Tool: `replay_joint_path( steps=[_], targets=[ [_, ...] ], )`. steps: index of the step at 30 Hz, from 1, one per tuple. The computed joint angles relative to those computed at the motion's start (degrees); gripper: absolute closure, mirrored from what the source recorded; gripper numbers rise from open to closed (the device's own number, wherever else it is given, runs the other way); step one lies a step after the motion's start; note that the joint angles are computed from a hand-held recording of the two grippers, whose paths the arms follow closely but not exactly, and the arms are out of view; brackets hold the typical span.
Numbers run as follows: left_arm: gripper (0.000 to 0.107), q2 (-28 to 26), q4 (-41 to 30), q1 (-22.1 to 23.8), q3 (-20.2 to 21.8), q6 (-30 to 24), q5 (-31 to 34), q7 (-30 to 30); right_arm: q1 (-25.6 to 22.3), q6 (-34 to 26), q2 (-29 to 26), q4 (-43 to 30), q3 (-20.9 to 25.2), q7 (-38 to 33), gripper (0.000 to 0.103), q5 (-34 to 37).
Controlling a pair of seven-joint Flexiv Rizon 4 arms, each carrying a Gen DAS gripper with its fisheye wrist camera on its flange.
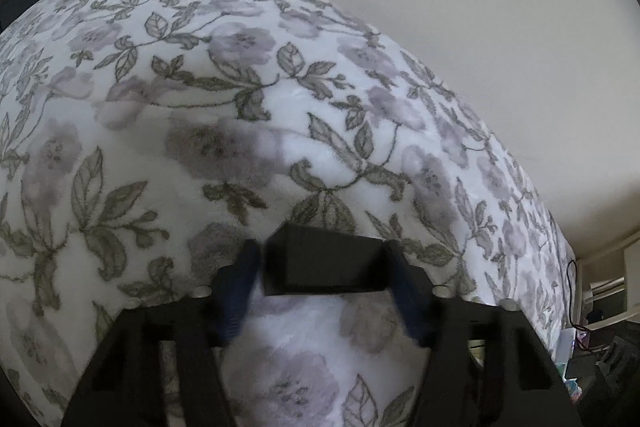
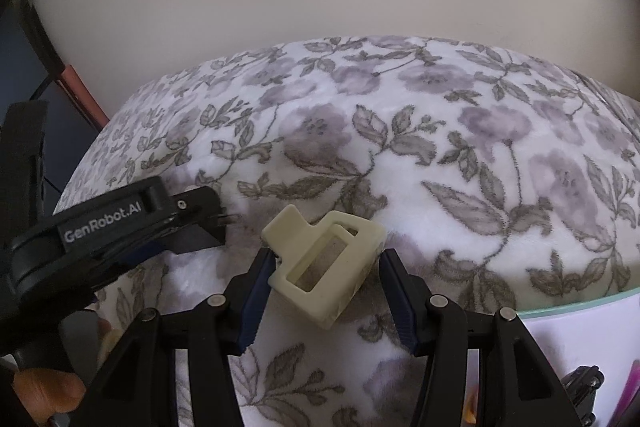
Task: Organize rigid objects
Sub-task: 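Grasp the cream plug adapter with the right tool while the left tool grasps the black charger, then carry the cream adapter and black charger over the white tray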
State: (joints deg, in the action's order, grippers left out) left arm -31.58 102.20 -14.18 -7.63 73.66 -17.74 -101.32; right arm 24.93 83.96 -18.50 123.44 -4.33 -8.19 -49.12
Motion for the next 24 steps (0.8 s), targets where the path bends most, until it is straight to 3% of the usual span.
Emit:
replay_joint_path(
  steps=[13,24],
  targets=[
    [0.045,3.5,3.1,0.2,0.7,-1.5,-0.7,-1.6,-1.3,-2.3,1.8,1.0,3.2,-3.0,0.046,4.5],
    [0.045,10.8,8.7,-0.1,0.0,-0.7,-0.9,-1.5,-3.7,-7.6,9.4,3.3,8.1,-1.6,0.046,5.5]
  ],
)
